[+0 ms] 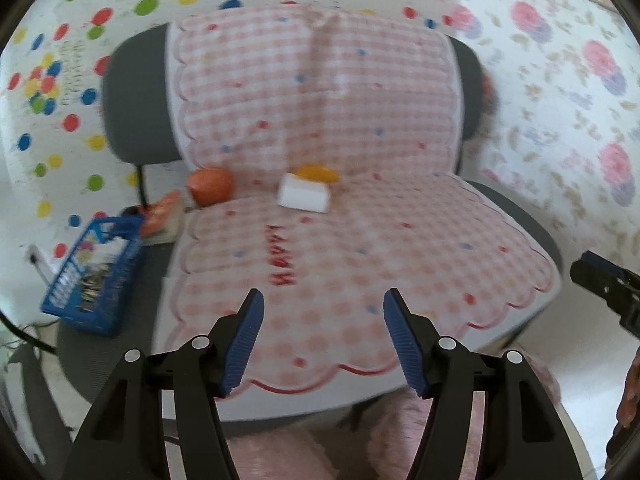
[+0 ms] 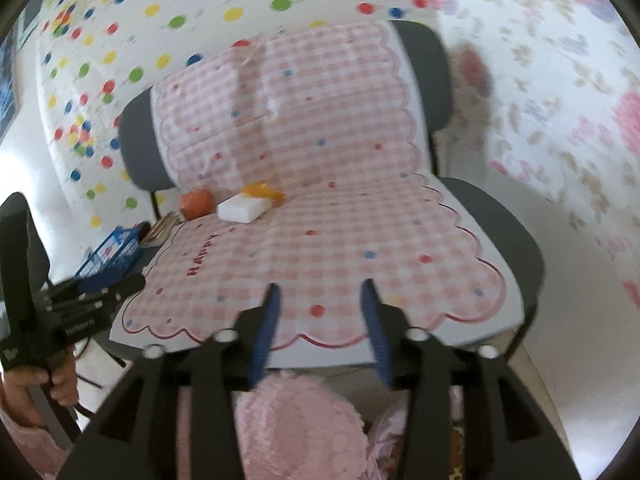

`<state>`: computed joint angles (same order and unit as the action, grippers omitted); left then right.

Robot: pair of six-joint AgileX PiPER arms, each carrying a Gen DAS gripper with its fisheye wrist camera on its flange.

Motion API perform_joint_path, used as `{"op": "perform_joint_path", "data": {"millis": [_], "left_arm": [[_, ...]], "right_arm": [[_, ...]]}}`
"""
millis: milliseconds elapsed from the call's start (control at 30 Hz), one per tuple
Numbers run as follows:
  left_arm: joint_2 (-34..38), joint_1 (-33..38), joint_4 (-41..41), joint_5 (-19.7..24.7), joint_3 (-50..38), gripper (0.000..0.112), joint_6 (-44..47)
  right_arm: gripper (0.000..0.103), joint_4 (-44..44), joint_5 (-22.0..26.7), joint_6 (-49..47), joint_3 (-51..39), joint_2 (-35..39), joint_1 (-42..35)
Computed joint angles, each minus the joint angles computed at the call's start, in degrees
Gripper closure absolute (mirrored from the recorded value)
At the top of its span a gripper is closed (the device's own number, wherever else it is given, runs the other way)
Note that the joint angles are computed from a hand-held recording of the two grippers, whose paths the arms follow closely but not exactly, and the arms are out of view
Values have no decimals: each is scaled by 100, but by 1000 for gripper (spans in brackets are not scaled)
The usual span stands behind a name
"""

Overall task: Collect trash
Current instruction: 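Move both open tools back over the chair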

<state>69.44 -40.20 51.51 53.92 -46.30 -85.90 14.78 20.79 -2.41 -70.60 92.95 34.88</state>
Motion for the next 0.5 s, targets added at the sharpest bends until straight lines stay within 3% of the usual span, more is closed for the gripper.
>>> {"op": "perform_joint_path", "data": {"millis": [100,267,500], "left_arm": [[-100,329,-7,109,-35,46,215],[-217,925,-125,-93,-34,46,587],[-36,2141,-469,-864,-145,46,1412]], "right_arm": [[53,-8,251,-85,-574,379,149],[53,170,631,-293,-1583,1006,279],[53,-256,1200,-39,-3240,2050,424]]}}
